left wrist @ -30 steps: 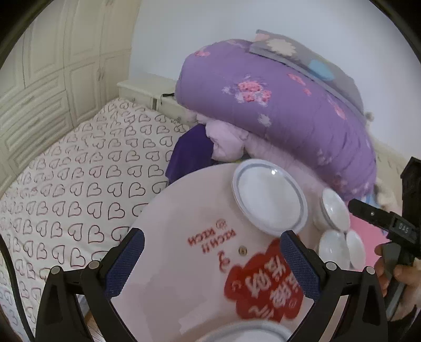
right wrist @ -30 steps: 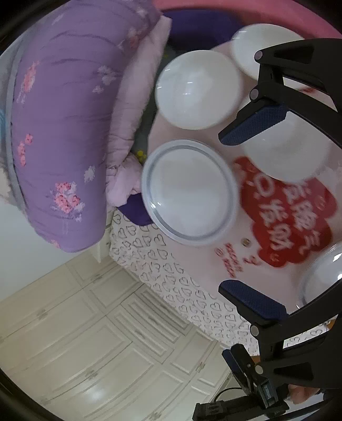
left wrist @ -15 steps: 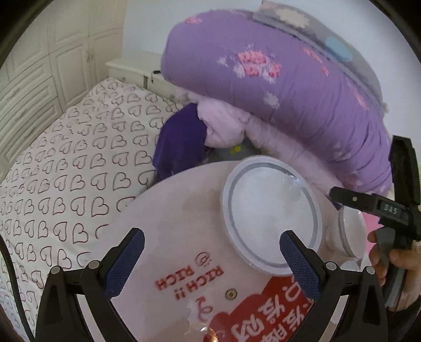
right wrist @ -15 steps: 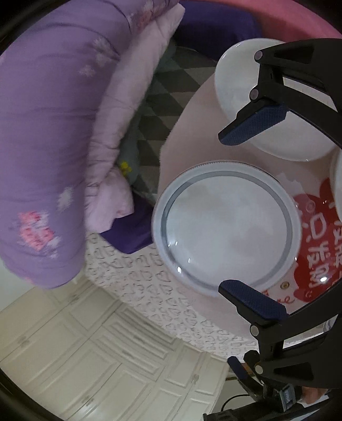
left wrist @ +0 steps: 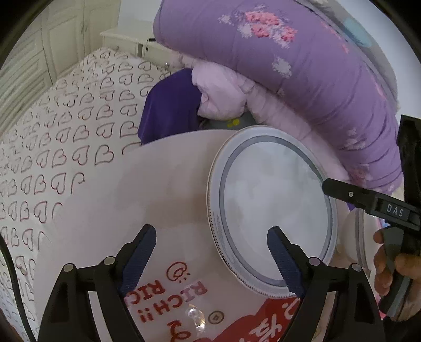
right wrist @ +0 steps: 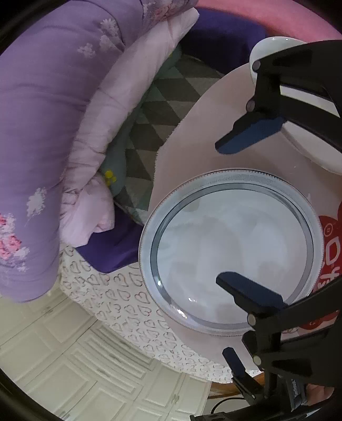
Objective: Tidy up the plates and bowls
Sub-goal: 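Move both grippers to another grey-rimmed plate near the bedding, then close both grippers on the rim of that plate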
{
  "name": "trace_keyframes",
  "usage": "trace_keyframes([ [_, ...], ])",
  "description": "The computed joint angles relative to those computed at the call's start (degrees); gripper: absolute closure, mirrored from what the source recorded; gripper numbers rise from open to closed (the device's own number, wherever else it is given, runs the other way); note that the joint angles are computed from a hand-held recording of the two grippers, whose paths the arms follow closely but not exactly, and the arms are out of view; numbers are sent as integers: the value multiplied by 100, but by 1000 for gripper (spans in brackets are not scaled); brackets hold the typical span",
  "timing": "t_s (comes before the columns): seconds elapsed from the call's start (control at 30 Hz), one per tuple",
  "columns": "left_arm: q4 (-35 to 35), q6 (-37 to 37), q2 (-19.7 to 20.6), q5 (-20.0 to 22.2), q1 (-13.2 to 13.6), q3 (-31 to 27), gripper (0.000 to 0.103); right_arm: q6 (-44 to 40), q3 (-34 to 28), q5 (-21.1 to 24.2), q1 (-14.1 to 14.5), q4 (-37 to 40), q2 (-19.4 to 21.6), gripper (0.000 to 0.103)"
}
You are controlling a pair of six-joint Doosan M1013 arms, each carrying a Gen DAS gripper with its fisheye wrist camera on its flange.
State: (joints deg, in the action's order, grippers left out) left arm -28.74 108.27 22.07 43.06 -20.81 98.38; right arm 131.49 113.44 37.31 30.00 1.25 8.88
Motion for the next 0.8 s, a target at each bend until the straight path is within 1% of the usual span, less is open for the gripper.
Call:
trace_keyframes([
  [0.1,-55,28,115,33,-8,-52,24,63,-76,183,-1,-61,77,16],
  [0.17,-105,72,169,66,-6,-63,30,-93,-123,255,-13,61,129,17],
  [0.23,-132,61,219,115,-3,-93,35,-196,-188,386,-19,101,189,18],
  [0.27,-136,51,234,95,-7,-99,35,-254,-202,413,-34,157,199,19],
  [0.3,-172,64,231,58,-7,-91,37,-284,-209,423,-46,188,209,25],
  [0.33,-237,94,246,71,-5,-99,40,-314,-217,449,-66,232,211,32],
  [0.4,-389,171,282,154,19,-127,44,-335,-235,505,-81,239,223,38],
  [0.47,-512,252,295,248,48,-139,52,-324,-270,602,-71,155,256,41],
  [0.5,-549,286,312,292,50,-154,54,-334,-288,641,-68,124,276,44],
  [0.53,-586,339,311,326,62,-155,58,-350,-310,697,-57,83,298,49],
  [0.57,-617,404,310,364,73,-149,66,-326,-337,778,-37,-3,322,51],
  [0.6,-620,421,326,389,64,-158,70,-293,-350,820,-27,-65,339,55],
  [0.7,-590,376,304,312,67,-123,72,-161,-362,911,32,-278,349,60],
  [0.77,-588,338,299,282,75,-108,80,-124,-362,959,61,-395,352,63],
  [0.8,-591,328,293,277,84,-96,82,-110,-359,969,66,-421,350,65],
])
